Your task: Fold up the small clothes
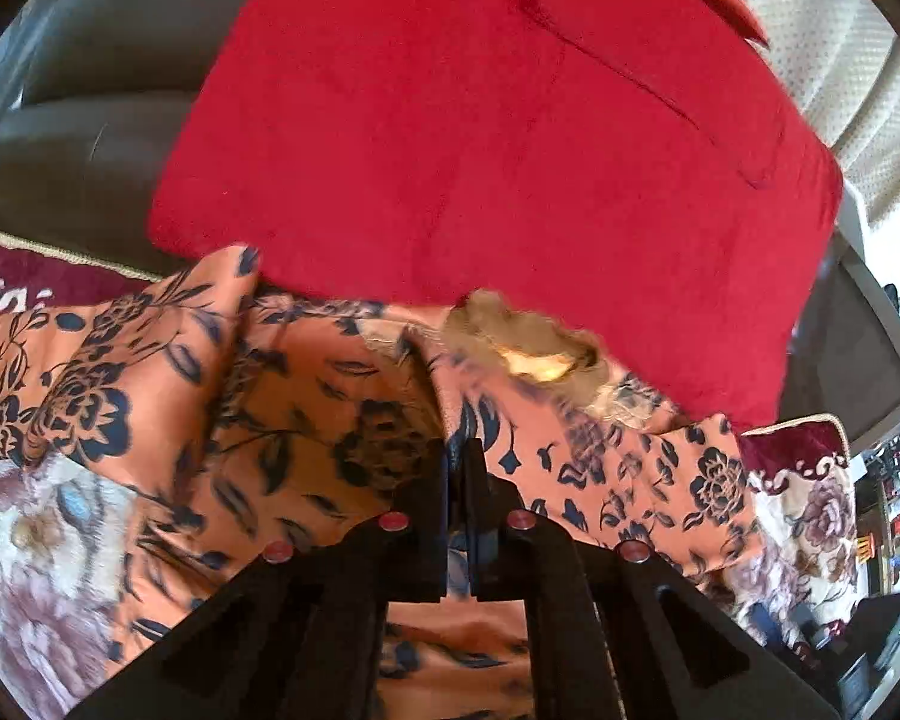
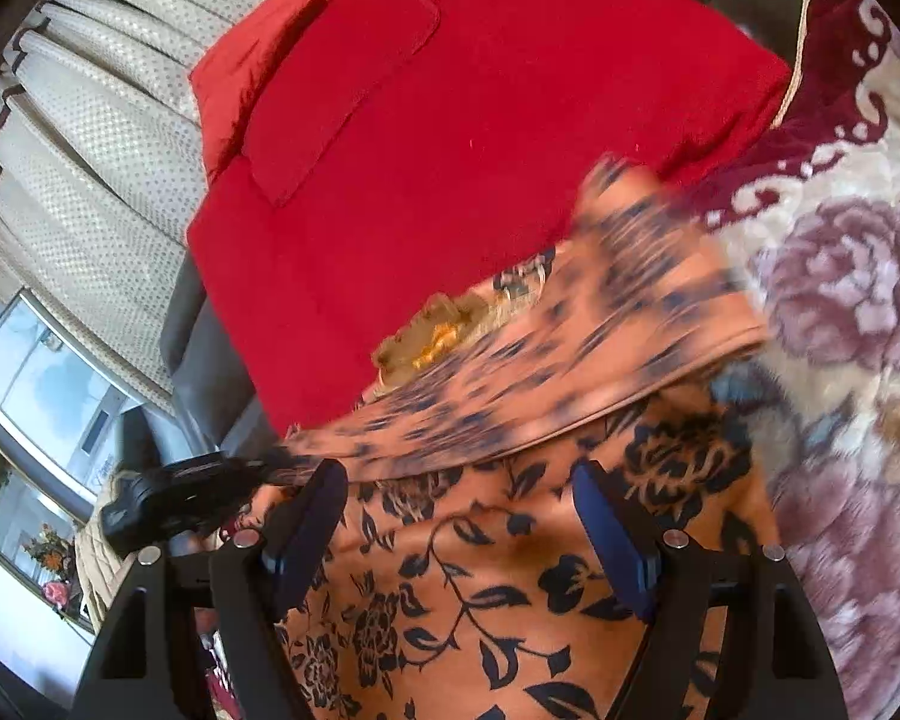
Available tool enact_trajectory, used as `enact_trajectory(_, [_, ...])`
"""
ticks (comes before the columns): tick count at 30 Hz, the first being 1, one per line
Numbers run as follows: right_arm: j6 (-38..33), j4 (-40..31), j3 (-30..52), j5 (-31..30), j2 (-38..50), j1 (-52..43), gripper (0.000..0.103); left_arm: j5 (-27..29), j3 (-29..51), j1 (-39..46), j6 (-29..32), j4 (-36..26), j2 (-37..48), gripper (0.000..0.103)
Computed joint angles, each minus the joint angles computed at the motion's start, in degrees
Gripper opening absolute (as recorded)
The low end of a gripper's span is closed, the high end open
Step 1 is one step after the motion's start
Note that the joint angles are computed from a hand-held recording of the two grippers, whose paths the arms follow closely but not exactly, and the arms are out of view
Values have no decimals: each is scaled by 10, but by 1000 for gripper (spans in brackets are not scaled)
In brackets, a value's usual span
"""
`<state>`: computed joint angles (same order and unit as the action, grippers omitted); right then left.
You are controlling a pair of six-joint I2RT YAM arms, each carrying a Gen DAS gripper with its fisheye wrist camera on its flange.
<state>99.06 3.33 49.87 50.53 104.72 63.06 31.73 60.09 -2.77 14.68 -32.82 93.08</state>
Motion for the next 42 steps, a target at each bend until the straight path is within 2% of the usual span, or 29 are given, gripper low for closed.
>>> enact_trajectory(3, [-18,-13,5,-3,-22,-18,86,-70,5,-17,10,22,83,5])
enact_trajectory(5, [-20,-30,34,-16,-14,-24,87,-73,-3,-4,13,43,116,5])
enact_trajectory(6, [-33,-24,45,-28,-13,-29,87,-58,-15,10,10,53,108,5])
enact_trajectory(8, [-46,-21,41,-40,-38,-41,87,-73,-45,24,2,92,69,0])
enact_trajectory(10, [-70,-10,29,-36,-67,-50,87,-64,-44,48,-5,117,64,0])
enact_trajectory(11, [-66,-41,36,-31,-79,-54,86,-63,-33,54,1,109,74,0])
enact_trajectory(13, [-77,-39,23,-18,-99,-54,87,-81,-15,35,16,90,105,0])
enact_trajectory(14, [-83,-35,19,-23,-101,-62,87,-71,-19,38,23,85,103,0])
enact_trajectory(17, [-54,-40,0,-20,-105,-64,87,5,-17,48,28,38,96,2])
enact_trajectory(18, [-47,-38,-7,-22,-107,-61,87,14,-22,44,29,31,86,18])
enact_trajectory(19, [-40,-40,-10,-25,-105,-59,87,15,-30,35,26,34,72,46])
enact_trajectory(20, [-27,-50,-9,-30,-98,-53,87,10,-41,24,19,46,62,57])
enact_trajectory(21, [-18,-54,-6,-32,-91,-47,87,3,-34,13,17,43,67,62])
enact_trajectory(22, [-13,-52,-7,-34,-88,-44,87,3,-15,24,43,2,70,62])
enact_trajectory(23, [-6,-48,-7,-35,-82,-38,87,-10,-4,8,40,1,89,62])
enact_trajectory(24, [-3,-51,-2,-34,-78,-36,87,-43,3,-13,40,-1,107,54])
enact_trajectory(25, [-1,-50,-2,-34,-73,-32,87,-77,-1,-35,24,31,122,14])
enact_trajectory(26, [-4,-52,2,-40,-70,-32,87,-102,-3,-42,15,47,122,8])
enact_trajectory(27, [-6,-59,6,-45,-69,-32,87,-73,8,-26,13,31,119,5])
enact_trajectory(28, [-9,-67,11,-49,-68,-31,87,-58,6,-14,13,28,94,5])
enact_trajectory(29, [-13,-79,14,-50,-73,-30,87,-51,-22,-3,16,59,45,5])
enact_trajectory(31, [-16,-109,25,-41,-82,-25,87,-37,-48,23,18,79,-16,5])
enact_trajectory(33, [-28,-112,23,-27,-101,-25,87,-43,-41,36,39,70,-6,5])
enact_trajectory(35, [-60,-78,12,-19,-116,-34,87,-113,-13,-3,47,71,80,5])
enact_trajectory(37, [-71,-45,5,-26,-115,-53,91,-118,-31,-4,51,109,96,7])
enact_trajectory(39, [-77,51,-33,-72,-98,-85,93,-117,-40,-4,51,117,82,7])
enact_trajectory(40, [-60,44,-34,-104,-80,-103,93,-114,-37,0,51,103,75,7])
enact_trajectory(41, [-11,17,-33,-176,-44,-134,93,-111,-27,3,49,91,81,7])
enact_trajectory(42, [17,57,-54,-235,-20,-155,89,-106,-16,6,50,78,86,7])
